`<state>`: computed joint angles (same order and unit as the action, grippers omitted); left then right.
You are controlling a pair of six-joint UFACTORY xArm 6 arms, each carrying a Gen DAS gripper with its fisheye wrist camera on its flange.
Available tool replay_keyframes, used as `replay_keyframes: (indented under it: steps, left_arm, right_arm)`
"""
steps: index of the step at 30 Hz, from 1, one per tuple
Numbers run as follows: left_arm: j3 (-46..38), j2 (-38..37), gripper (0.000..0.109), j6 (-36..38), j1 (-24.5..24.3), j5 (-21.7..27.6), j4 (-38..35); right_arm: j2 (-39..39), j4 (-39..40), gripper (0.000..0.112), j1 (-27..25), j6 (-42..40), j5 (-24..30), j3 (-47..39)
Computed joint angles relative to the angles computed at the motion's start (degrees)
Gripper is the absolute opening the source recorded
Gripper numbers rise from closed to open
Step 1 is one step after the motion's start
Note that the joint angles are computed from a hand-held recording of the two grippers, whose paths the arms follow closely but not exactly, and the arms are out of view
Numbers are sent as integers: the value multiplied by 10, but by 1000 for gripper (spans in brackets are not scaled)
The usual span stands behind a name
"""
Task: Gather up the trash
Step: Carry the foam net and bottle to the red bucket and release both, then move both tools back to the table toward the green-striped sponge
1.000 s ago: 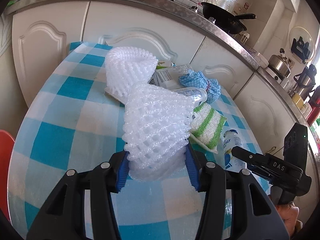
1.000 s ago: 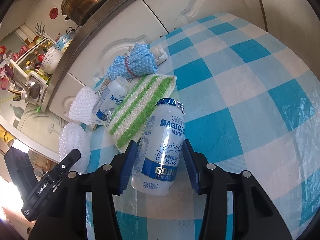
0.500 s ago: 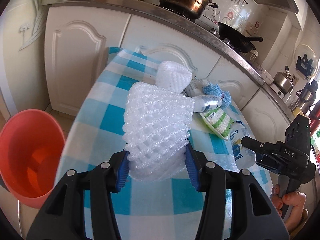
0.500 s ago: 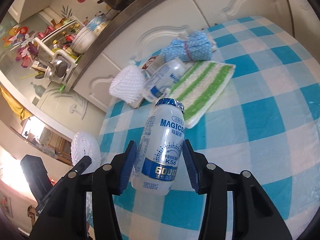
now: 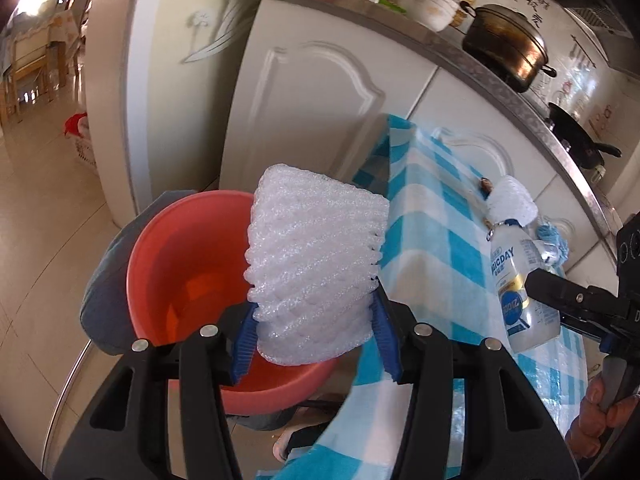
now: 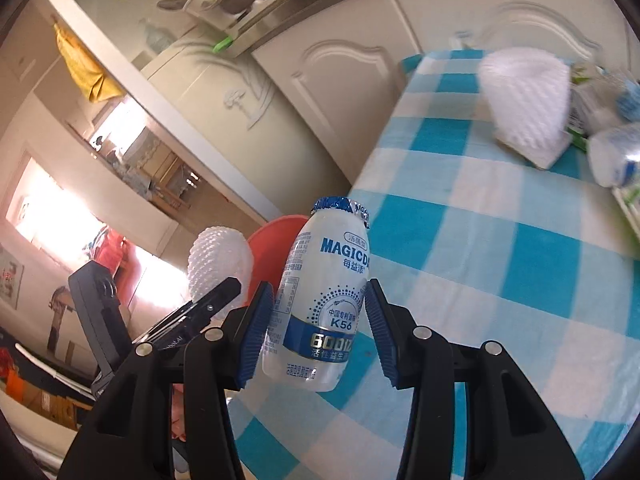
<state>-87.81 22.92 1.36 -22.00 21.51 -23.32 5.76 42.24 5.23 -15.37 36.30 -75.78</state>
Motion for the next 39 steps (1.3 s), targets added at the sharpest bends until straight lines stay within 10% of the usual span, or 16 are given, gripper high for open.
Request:
replay_keyframes:
  steps: [6, 10, 13, 24, 39]
  left_arm:
    - [-9, 27, 57, -58, 25, 9, 59]
    - [-18, 40, 84, -114, 35, 27, 115]
    - [-12, 38, 90, -114, 41, 28, 113]
    - [72, -28, 93, -245, 61, -50, 261]
    - [99, -78, 96, -131, -15, -90, 132]
  right_arm:
    - [101, -49, 49, 35, 24, 39, -118]
    - [156, -57, 52, 46, 38, 80, -186]
    - [167, -49, 75, 52, 39, 73, -198]
    - [20, 43, 90, 27, -19, -74, -16]
    - [-129, 392, 93, 4, -399, -284, 159]
